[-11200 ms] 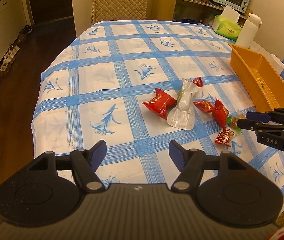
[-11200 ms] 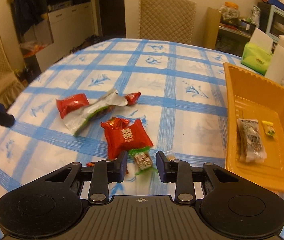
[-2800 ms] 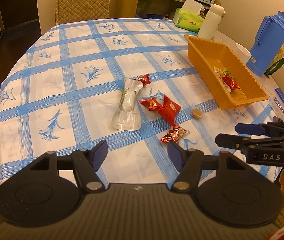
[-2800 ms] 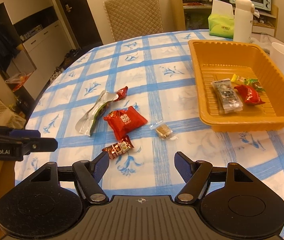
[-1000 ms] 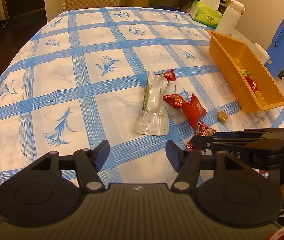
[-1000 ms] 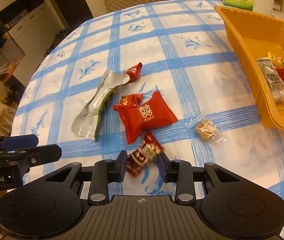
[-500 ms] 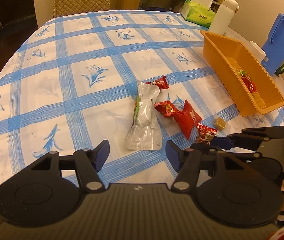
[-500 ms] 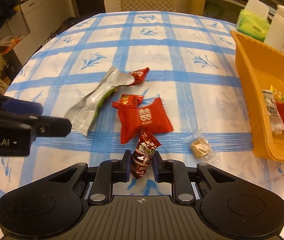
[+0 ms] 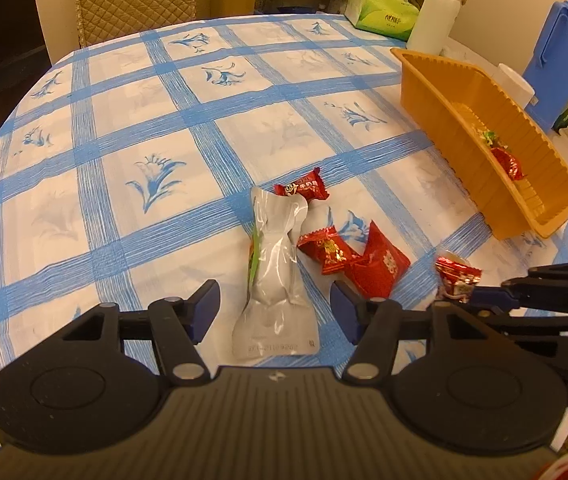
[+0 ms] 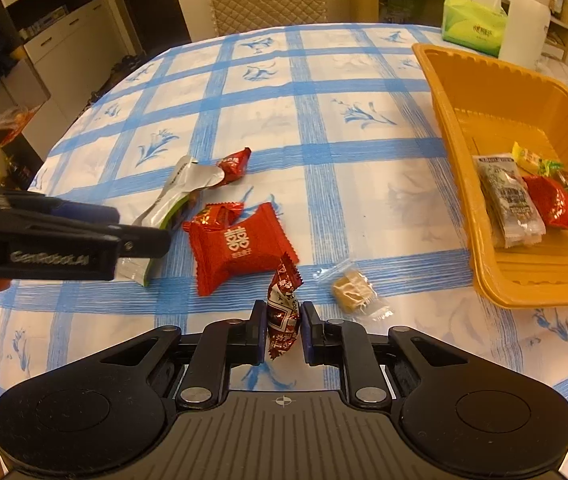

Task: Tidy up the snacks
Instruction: 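Grasp the clear plastic pouch with the left gripper while the right holds the candy, then carry the pouch and chocolate candy over the orange tray and lower them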

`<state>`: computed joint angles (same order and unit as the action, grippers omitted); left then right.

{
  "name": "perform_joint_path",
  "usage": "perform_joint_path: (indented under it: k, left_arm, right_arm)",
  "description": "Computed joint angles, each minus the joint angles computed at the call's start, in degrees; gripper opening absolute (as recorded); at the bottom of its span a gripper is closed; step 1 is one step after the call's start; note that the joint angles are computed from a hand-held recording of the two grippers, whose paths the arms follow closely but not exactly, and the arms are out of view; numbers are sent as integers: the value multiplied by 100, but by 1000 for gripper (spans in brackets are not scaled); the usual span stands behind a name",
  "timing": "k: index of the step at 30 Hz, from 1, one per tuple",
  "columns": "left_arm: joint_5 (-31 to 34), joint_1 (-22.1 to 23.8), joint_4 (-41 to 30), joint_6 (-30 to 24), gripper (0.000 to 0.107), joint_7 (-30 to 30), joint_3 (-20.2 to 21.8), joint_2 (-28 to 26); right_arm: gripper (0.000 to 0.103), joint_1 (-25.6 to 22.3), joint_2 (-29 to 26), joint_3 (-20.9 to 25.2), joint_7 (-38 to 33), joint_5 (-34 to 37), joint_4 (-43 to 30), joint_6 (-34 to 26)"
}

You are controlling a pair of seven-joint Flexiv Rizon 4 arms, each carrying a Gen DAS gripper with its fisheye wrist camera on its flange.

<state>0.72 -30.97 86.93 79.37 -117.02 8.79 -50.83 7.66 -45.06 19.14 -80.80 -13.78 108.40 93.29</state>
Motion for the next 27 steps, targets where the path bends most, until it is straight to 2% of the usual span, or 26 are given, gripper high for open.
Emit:
perform_joint_path:
  k: [3,7,10,13,22,27]
  left_arm:
    - [-13,31,-169,-113,57,25,3,-120]
    - [-27,105,-367,-268,50,73,-61,-262]
    - [43,30,-424,-262,45,4,50,-299]
    - [62,66,-334,-189,30,-27,3,-254]
    - [67,-156,503,7,30,-503,126,205]
    - [38,-314,1028,96,30,-894,166,504]
  right_arm:
    - [18,-111,-36,112,-23,22,-35,-49]
    - [18,-331,-102,341,-92,69,-90,-124]
    - [18,-482,-146,507,-192,97,-124,-164]
    - [18,-650,-201,708,-326,123,-166,-204]
    - [18,-1228,-369,1461,-1038,299,-330,-715]
    - [18,-1746,-493,2142,-1816,514,-504,-1518]
